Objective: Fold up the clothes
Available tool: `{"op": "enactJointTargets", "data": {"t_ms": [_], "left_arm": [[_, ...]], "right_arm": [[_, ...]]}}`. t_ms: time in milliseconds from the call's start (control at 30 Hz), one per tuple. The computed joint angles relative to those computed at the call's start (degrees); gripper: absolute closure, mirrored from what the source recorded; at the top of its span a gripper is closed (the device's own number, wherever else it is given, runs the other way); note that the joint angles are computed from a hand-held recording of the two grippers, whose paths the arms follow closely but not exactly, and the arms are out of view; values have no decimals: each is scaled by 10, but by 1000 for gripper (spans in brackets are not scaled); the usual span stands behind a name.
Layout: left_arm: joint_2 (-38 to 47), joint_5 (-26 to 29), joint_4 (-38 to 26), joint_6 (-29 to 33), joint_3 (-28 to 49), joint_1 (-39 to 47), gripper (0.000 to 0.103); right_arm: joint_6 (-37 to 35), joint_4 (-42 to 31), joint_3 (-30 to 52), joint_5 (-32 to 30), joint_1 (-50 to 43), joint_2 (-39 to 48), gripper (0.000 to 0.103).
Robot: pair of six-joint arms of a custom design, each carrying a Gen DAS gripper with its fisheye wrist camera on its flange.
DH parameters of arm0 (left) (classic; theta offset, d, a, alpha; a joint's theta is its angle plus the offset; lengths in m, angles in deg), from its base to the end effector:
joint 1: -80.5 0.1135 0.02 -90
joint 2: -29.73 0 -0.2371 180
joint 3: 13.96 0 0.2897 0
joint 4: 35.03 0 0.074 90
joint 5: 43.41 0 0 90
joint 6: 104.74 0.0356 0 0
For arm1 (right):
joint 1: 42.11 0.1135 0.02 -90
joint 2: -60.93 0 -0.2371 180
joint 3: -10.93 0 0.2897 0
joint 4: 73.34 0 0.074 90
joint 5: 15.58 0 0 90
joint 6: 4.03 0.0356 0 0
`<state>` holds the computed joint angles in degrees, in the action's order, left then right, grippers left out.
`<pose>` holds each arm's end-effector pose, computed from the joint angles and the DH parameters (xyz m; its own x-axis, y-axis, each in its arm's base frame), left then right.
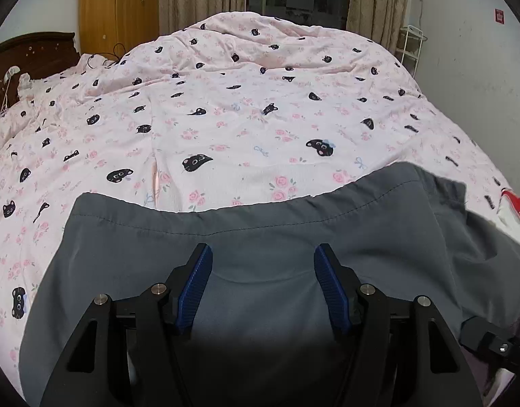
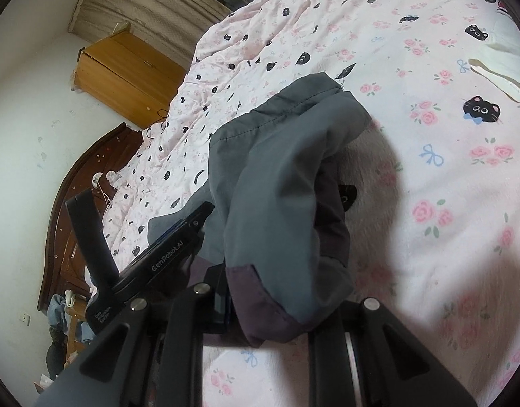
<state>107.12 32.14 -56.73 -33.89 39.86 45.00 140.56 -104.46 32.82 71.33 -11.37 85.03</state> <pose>0.2576 -0.1728 0.1520 -0.6839 0.0977 -0.7230 0.2064 0.9764 -0.0634 0.1577 0.0960 0.1390 -0.7212 0.5180 -0.4600 0.0667 0.7129 0.6981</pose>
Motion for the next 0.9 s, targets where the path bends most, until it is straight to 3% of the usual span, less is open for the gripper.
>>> {"op": "enactJointTargets", "data": {"t_ms": [267, 367, 533, 767, 900], "left_arm": [[-207, -23, -17, -27, -126, -44, 45], [-195, -43, -9, -21, -140, -69, 45], [-158, -51, 79, -7, -175, -68, 44], [-150, -49, 70, -12, -164, -64, 44], [-166, -47, 18, -26, -141, -62, 44]], "right_arm": [[-6, -6, 5, -1, -4, 4, 84], [-9, -3, 8, 0, -5, 14, 84], [-6, -11, 12, 9, 4, 15, 84], [-43, -54, 78, 102, 69, 63, 84], [-68, -86, 135, 180, 128, 114, 85]]}}
